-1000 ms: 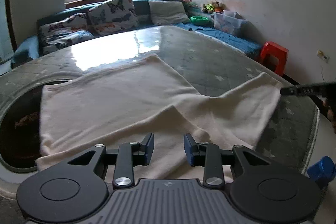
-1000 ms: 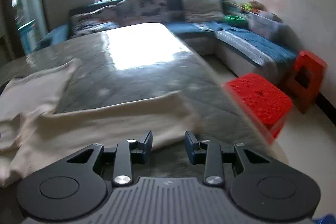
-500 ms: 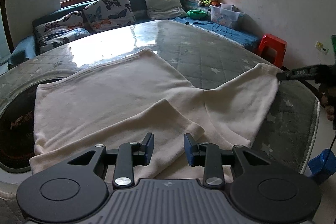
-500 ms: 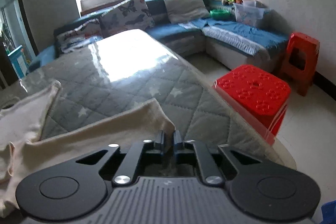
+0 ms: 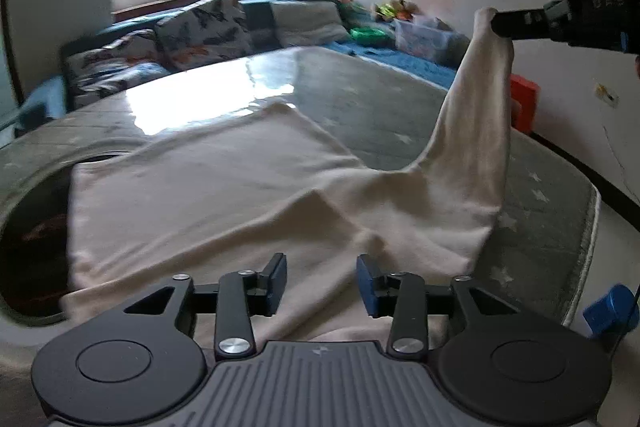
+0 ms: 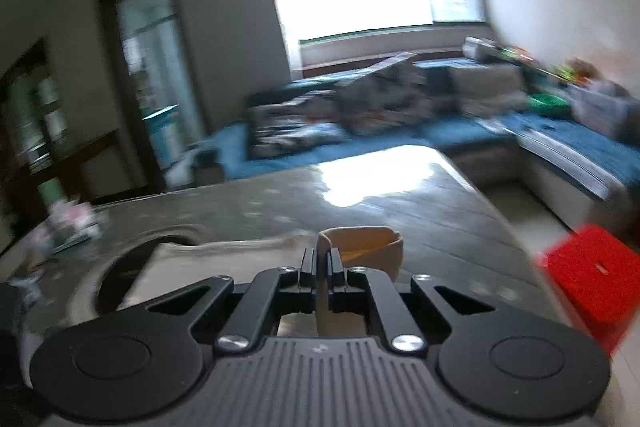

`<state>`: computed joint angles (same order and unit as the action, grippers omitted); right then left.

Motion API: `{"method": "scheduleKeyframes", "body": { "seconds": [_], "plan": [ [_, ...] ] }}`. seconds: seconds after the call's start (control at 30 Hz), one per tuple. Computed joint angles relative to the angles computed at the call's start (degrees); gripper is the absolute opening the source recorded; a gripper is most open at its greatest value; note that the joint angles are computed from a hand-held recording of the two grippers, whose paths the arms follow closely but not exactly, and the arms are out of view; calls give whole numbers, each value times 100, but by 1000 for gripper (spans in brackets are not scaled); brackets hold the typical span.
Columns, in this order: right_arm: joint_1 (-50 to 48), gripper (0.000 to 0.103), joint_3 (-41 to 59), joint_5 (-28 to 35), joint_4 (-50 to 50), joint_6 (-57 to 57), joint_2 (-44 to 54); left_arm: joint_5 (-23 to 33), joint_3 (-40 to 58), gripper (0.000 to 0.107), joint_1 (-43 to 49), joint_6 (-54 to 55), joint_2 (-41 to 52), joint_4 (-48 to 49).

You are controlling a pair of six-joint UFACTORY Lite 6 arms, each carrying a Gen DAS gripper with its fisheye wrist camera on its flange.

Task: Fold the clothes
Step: 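Lift the other sleeve with the right gripper and lay it across the body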

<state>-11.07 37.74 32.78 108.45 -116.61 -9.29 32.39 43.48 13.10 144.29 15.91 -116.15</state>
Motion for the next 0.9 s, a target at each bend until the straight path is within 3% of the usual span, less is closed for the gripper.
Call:
{"method": "scheduleKeyframes", "body": {
  "seconds": [0.33,0.57,0.73,0.9],
  "plan": [
    [2716,4,1107,-836,207,94,786,608,-419,46,2045,-179,-510,720],
    [4137,4,1765,-1474,577,-192,1855,809,-422,46,2741,-266,-364,988],
    [4559,6,2220,-1582,-326,584,2541,890,-424,46,2924,-323,-338,1109],
    [4326,10,1950,-1572,-738,824,2111,958,-470,46,2876,-332,-476,1172]
  ]
}}
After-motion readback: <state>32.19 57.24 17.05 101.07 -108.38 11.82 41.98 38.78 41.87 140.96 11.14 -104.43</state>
